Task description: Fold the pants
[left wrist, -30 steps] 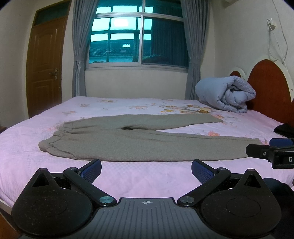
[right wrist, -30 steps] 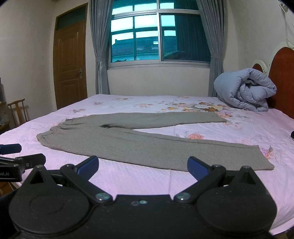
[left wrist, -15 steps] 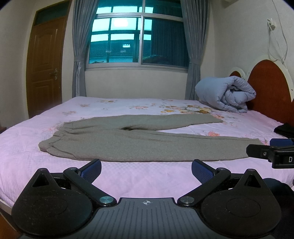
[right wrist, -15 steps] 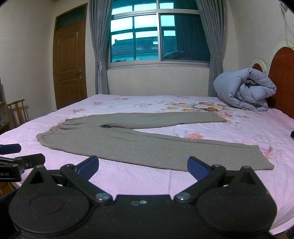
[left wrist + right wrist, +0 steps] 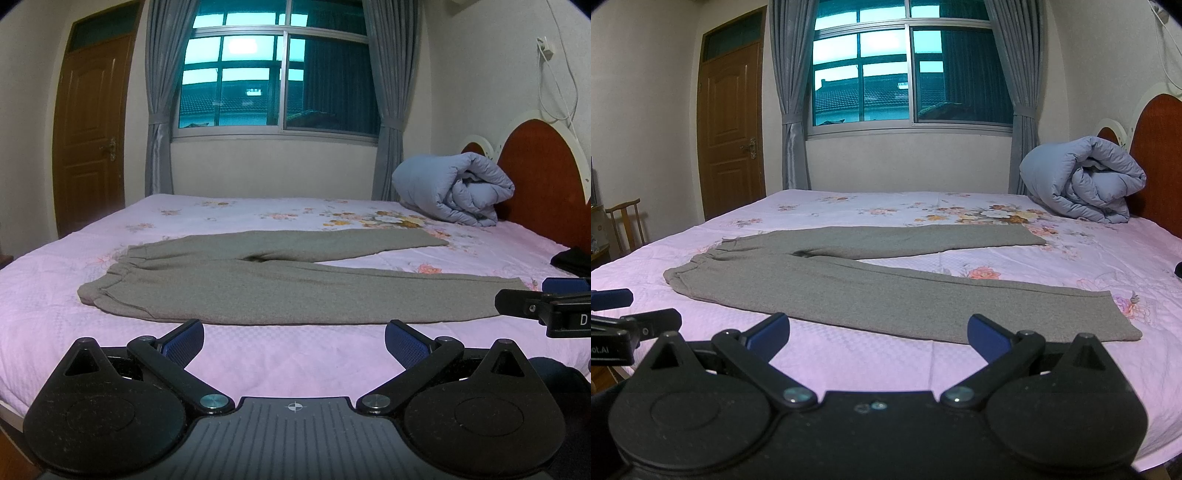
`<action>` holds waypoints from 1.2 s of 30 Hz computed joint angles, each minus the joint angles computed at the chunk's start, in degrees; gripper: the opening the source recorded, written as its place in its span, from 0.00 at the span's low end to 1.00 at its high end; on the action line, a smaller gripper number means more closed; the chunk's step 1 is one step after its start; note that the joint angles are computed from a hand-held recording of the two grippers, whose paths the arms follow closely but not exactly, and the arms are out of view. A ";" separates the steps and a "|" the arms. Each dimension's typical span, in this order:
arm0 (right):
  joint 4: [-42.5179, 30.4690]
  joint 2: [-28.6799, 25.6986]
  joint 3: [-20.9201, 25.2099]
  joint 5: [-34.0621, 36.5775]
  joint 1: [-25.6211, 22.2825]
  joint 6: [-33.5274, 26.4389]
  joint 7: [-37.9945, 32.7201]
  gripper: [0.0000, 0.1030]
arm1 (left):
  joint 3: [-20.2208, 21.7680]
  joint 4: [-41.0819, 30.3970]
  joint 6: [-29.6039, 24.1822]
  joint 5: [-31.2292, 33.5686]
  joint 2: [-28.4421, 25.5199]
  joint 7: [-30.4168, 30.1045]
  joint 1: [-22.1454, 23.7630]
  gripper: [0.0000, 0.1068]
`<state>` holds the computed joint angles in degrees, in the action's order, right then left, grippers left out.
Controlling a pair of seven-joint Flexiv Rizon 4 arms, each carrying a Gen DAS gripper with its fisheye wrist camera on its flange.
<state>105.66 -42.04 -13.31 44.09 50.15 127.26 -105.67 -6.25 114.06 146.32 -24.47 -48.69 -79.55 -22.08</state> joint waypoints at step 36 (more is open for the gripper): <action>1.15 1.44 6.91 -12.42 -8.74 2.24 5.04 0.94 | -0.45 0.45 -4.75 2.68 2.60 -4.84 5.24 0.96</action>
